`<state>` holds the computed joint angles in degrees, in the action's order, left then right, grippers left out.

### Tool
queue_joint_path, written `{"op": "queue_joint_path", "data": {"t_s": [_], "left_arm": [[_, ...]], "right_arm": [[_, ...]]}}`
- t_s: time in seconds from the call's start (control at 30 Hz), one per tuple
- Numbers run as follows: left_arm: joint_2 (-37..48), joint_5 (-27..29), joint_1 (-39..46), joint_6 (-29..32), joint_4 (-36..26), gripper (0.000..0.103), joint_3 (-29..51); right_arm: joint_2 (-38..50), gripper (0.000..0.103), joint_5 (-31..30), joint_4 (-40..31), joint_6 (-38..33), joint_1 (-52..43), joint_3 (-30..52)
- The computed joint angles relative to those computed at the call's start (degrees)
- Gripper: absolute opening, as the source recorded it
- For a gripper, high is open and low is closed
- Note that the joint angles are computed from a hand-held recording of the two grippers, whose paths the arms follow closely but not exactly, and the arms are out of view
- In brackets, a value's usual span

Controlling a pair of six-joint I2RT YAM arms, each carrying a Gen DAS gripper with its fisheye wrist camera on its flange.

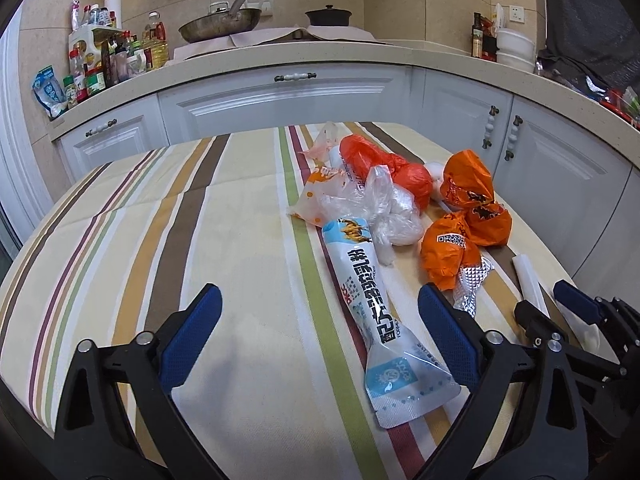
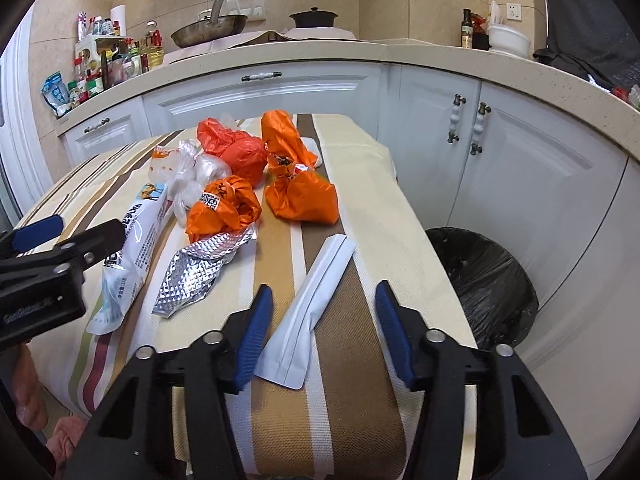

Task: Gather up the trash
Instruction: 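Grasp the blue-white sachet with the left tool while the right tool grasps the white strip, then carry both items to the black bin and open both tools to drop them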

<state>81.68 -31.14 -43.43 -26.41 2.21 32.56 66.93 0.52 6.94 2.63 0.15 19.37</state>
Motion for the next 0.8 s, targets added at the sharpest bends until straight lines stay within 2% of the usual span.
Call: {"op": "queue_joint_path", "data": {"t_s": [0.13, 0.3, 0.4, 0.43, 0.47, 0.5, 0.6, 0.8], "left_arm": [[2.3, 0.9, -0.3, -0.1, 0.3, 0.077, 0.6], [3.5, 2.0, -0.7, -0.6, 2.2, 0.063, -0.2], [3.3, 2.4, -1.0, -0.4, 2.3, 0.046, -0.3], [3.5, 2.8, -0.9, -0.1, 2.2, 0.037, -0.2], [3.4, 4.1, -0.4, 0.3, 2.8, 0.028, -0.6], [3.2, 5.6, 0.0, 0.4, 3.3, 0.024, -1.0], [2.7, 5.8, 0.3, 0.3, 3.9, 0.024, -1.6], [0.9, 5.6, 0.6, 0.3, 3.7, 0.022, -2.6]], "right_arm": [[-0.1, 0.044, -0.3, 1.1, -0.4, -0.1, -0.8], [0.1, 0.032, -1.5, 2.5, -1.2, -0.2, -1.3], [0.1, 0.028, -1.5, 2.9, -1.6, 0.3, -1.5], [0.0, 0.026, -1.6, 2.9, -1.6, 0.4, -1.5], [-0.1, 0.024, -1.7, 2.7, -1.6, 0.5, -1.5], [-0.2, 0.022, -1.7, 2.7, -1.6, 0.6, -1.5], [-0.2, 0.018, -2.0, 2.8, -1.9, 0.4, -1.6], [-0.6, 0.018, -2.2, 3.0, -1.9, 0.3, -1.8]]}}
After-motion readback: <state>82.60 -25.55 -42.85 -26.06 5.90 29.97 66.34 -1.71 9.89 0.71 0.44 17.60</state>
